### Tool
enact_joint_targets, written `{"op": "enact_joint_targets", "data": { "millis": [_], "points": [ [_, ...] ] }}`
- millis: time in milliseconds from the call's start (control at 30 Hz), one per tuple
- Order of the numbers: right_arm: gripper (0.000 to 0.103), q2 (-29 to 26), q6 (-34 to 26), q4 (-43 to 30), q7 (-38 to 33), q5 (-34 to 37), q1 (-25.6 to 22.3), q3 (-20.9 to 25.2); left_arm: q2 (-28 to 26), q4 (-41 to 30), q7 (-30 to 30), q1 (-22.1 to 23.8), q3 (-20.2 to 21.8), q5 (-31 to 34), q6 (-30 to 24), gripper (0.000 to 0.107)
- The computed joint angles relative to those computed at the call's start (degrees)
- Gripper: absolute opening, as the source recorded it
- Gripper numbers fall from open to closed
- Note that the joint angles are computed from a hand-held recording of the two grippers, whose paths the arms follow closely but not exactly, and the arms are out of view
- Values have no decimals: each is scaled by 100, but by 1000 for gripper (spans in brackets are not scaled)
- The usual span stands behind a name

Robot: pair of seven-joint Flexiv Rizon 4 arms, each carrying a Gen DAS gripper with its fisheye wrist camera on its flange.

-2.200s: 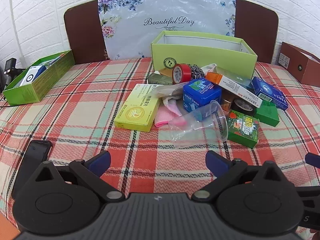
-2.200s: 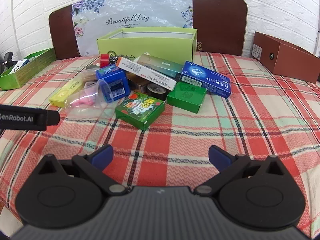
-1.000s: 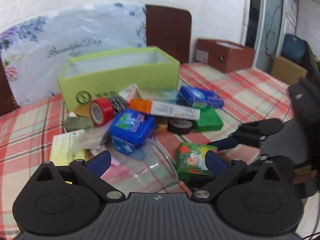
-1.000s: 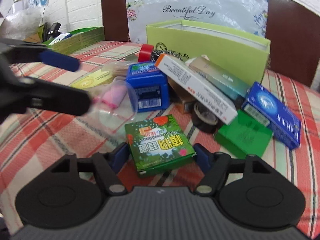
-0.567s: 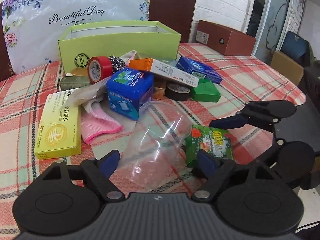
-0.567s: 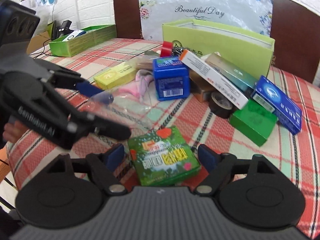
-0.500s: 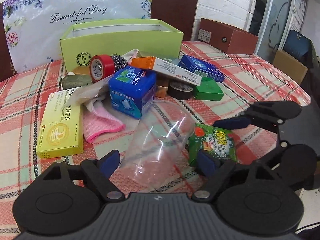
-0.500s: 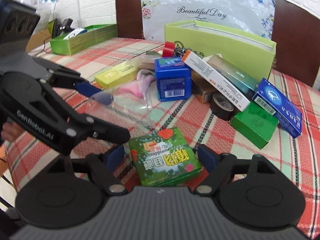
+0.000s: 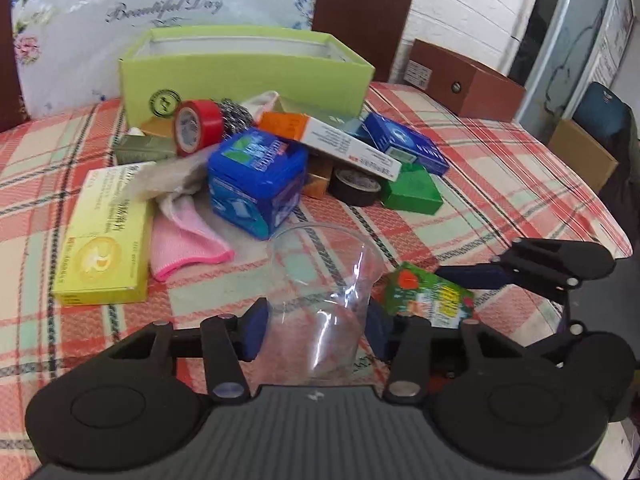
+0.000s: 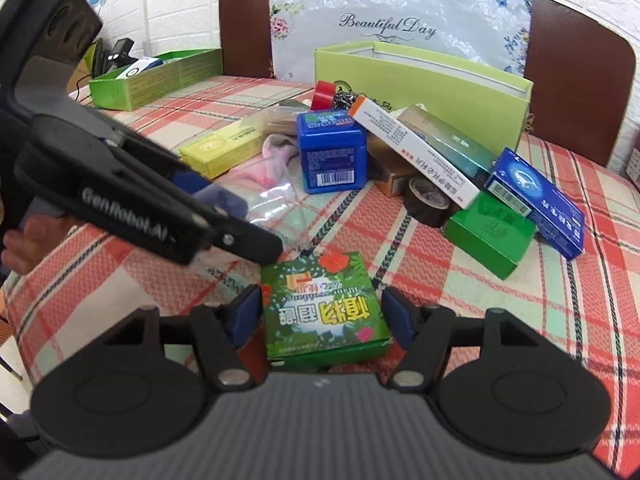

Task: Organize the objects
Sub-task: 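Lower the cup and green box into the lime-green box and open both tools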

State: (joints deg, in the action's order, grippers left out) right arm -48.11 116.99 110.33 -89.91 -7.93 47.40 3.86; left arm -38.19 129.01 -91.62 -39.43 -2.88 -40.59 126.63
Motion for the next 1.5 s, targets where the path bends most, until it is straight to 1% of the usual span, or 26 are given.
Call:
{"op": "enact_joint_targets", "data": {
  "millis": [133,200,267,333,400,500,567,633,700,767,800,833,933,1000,1033,1067,1100,1167,1200,1233,1267,1300,1333,1367,1433,1500],
  "points": [
    [64,185,62,180,-31,44,-51,-12,267,249,-484,171,-110,147,391,51],
    [63,283,177,240,-18,-25,-249,124,442,263,-435,130,-39,61,590,51],
    [63,360,250,187,49,-141,-477,276,582,173,-261,119,3,-88,737,51],
    [63,381,361,-27,104,-179,-564,299,651,-16,13,110,21,-385,801,52],
    [63,350,398,-369,153,-129,-528,213,662,-298,399,153,30,-719,744,52],
    [63,178,240,-1102,222,28,-307,-62,579,-747,700,401,-35,-1034,530,52],
    [63,-37,-46,-1733,322,292,-29,-402,412,-1149,1013,491,31,-1301,435,52],
    [63,-345,-493,-2490,585,388,81,-614,116,-1729,1765,364,169,-2061,421,52],
    [63,-715,-1012,-3294,946,450,231,-954,-116,-2196,2242,473,152,-2465,358,52],
    [63,-1169,-1561,-4116,1388,489,419,-1472,-370,-2691,2807,546,138,-2962,381,52],
    [63,-1387,-1858,-4522,1610,438,416,-1592,-489,-2919,3070,582,108,-3168,422,52],
    [63,-1595,-2115,-4888,1795,359,337,-1574,-597,-3128,3302,651,58,-3339,424,52],
    [63,-2100,-2935,-5902,2094,29,22,-1175,-762,-3528,3799,974,-225,-3687,143,53],
    [63,-2417,-3415,-6486,2206,-389,-172,-878,-924,-3893,4396,1106,-448,-4202,160,56],
    [63,-2477,-3533,-6571,2127,-329,-150,-892,-1032,-4106,4731,1191,-582,-4447,218,56],
    [63,-2617,-3714,-6814,2112,-442,-206,-782,-1102,-4192,4830,1265,-676,-4502,268,56],
    [63,-2772,-3907,-7087,2096,-551,-249,-678,-1156,-4246,4874,1340,-757,-4521,314,57],
    [60,-3063,-4278,-7610,2041,-728,-334,-420,-1135,-4025,4430,1507,-820,-4154,201,66],
    [60,-3170,-4413,-7808,1975,-770,-376,-266,-1093,-3912,4275,1616,-907,-4043,97,79],
    [62,-3283,-4536,-8019,1865,-778,-410,-107,-1052,-3816,4178,1711,-993,-3965,36,85],
    [72,-3348,-4650,-8159,1667,-752,-445,76,-1015,-3682,3962,1764,-1015,-3782,34,85],
    [89,-3361,-4659,-8185,1402,-703,-474,232,-964,-3542,3756,1789,-994,-3609,39,85],
    [97,-3318,-4574,-8099,1293,-668,-471,219,-914,-3452,3633,1765,-953,-3548,75,85],
    [102,-3219,-4389,-7891,1332,-664,-448,65,-848,-3329,3450,1740,-906,-3439,138,85],
    [102,-2895,-3821,-7252,1471,-717,-407,-259,-719,-3098,3081,1620,-792,-3254,391,85],
    [103,-2495,-3085,-6468,1826,-752,-324,-668,-590,-2930,2969,1425,-730,-3327,742,87]
  ]
}}
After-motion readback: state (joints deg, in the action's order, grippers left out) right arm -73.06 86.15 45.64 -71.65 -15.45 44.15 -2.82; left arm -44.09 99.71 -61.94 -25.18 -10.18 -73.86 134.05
